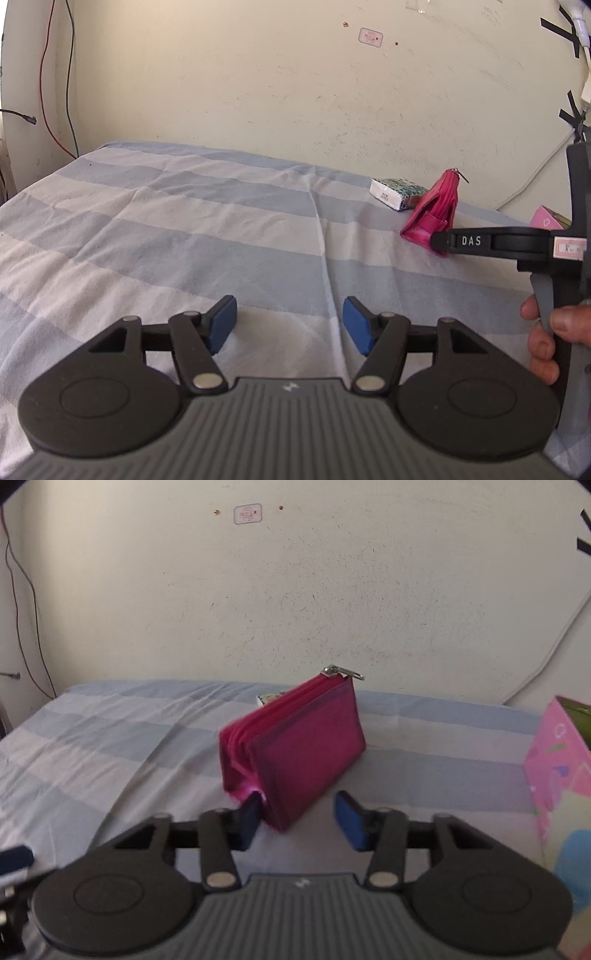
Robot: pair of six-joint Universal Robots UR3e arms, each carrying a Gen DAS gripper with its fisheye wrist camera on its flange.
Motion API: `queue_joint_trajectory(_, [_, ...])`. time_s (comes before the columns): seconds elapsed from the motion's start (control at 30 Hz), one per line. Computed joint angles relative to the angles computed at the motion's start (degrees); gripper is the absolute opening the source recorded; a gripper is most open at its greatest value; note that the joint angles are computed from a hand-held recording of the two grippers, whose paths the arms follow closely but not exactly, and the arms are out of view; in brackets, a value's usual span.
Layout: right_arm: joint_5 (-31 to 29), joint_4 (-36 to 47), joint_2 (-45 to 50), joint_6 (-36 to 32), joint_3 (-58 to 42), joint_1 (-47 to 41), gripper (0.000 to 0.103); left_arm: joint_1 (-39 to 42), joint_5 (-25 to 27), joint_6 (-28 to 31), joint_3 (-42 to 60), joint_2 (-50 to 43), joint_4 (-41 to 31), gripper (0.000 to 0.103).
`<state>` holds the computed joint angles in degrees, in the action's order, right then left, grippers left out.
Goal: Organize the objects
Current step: 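Move the right gripper to the pink zippered pouch and grasp it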
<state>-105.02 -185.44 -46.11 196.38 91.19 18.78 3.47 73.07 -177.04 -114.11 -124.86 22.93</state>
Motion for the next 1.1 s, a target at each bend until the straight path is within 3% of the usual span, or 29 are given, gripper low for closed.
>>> queue_joint_trajectory(0.07, [-1.34, 0.13, 0.44, -1.09, -0.64, 0.72, 0.017, 0.38, -0.64, -0.20, -0.07, -0.01, 0.02, 0.066])
queue_joint_trajectory(0.17, [-3.06, -4.25, -0.41, -2.86, 3.70, 2.61, 0.009, 0.41, -0.81, -0.14, -0.36, -0.04, 0.40, 0.066])
queue_joint_trajectory(0.47, [-0.78, -24.51, -15.06, -3.09, 36.51, 9.65, 0.009, 0.56, -1.49, 0.60, -0.73, -0.05, 0.95, 0.066])
queue_joint_trajectory(0.63, [-2.80, -31.55, -23.77, -0.86, 52.30, 17.02, 0.010, -0.20, -0.42, 1.25, -1.03, 0.05, 1.40, 0.066])
queue_joint_trajectory(0.77, [-8.98, -34.58, -25.11, 1.47, 57.57, 23.39, 0.014, -1.03, 1.18, 1.56, -0.99, 0.20, 1.33, 0.066])
queue_joint_trajectory(0.87, [-10.37, -36.62, -25.73, 1.37, 58.91, 25.19, 0.032, -2.13, 3.22, 1.96, -2.09, 0.95, 1.70, 0.066])
queue_joint_trajectory(1.1, [-5.96, -41.44, -26.33, 0.36, 61.63, 22.53, 0.043, 0.56, -1.75, 2.05, -7.95, 3.62, 4.75, 0.066])
